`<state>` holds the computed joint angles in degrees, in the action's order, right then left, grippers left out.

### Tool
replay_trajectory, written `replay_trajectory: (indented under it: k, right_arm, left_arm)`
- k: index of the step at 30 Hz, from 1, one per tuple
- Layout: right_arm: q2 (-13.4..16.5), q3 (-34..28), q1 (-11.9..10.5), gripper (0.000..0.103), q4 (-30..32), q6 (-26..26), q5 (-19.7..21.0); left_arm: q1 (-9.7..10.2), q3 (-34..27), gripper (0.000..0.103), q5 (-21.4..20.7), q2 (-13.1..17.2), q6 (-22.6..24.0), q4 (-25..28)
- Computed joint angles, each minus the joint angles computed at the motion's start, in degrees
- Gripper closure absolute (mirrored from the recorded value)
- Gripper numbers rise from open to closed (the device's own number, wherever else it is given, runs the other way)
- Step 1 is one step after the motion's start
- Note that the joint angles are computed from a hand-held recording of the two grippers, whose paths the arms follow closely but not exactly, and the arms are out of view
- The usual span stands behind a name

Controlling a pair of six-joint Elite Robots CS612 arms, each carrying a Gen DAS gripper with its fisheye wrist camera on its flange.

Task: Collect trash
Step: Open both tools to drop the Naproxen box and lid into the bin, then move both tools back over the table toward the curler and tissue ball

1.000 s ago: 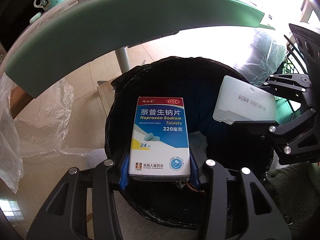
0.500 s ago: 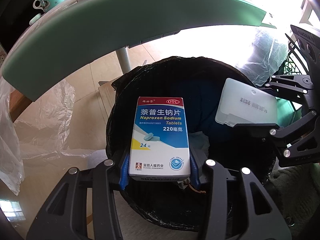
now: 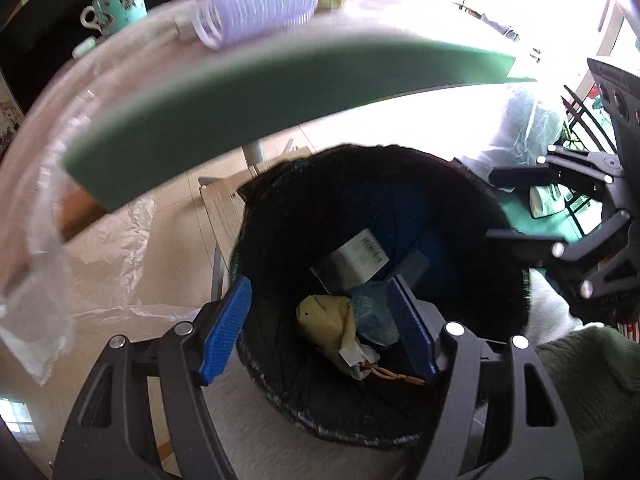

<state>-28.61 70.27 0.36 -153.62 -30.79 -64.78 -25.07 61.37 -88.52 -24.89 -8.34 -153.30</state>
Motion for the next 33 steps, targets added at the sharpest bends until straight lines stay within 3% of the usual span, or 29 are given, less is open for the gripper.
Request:
replay_trajectory:
  k: [2, 4, 8, 11, 13, 17, 26, 30, 33]
  right_arm:
    - [-1.15, 1.38, -0.5, 0.027, -3.64, -0.13, 2.24]
    - [-1.91, 2.26, -1.0, 0.017, -9.05, 1.14, 3.9]
    - [-0.74, -1.48, -1.31, 0.011, -12.71, 7.49, 5.05]
    - [1.78, -7.39, -0.78, 0.011, -10.73, 10.05, 4.78]
    - [3.53, -11.41, -0.14, 0.011, -8.89, 10.5, 2.33]
    - [6.97, -19.12, 1.0, 0.011, -3.52, 9.26, -0.3]
    - [13.47, -32.77, 2.65, 0.024, 8.82, 5.6, -4.97]
    - [15.51, -37.02, 3.06, 0.029, 12.65, 3.96, -5.58]
    - [16.71, -39.54, 3.24, 0.03, 14.74, 3.43, -5.63]
  left_arm:
    - [-0.18, 2.45, 0.027, 0.55, -1.62, 0.61, -4.13]
    - [-0.22, 5.05, 0.009, 0.95, -3.22, 0.87, -10.82]
    - [-0.06, 5.71, 0.002, 3.37, -4.0, 1.66, -20.5]
    - [0.46, 1.96, 0.002, 4.33, -2.63, 3.11, -18.29]
    - [0.93, -1.37, 0.002, 4.47, -1.16, 3.88, -16.26]
    - [2.33, -8.18, 0.002, 0.61, 1.71, 4.79, -10.62]
    - [2.69, -17.72, 0.003, 0.91, 6.43, 11.93, -2.09]
    - [2.93, -20.97, 0.016, -0.81, 7.94, 14.17, 1.47]
    - [3.16, -23.58, 0.034, -2.51, 9.12, 15.46, 4.7]
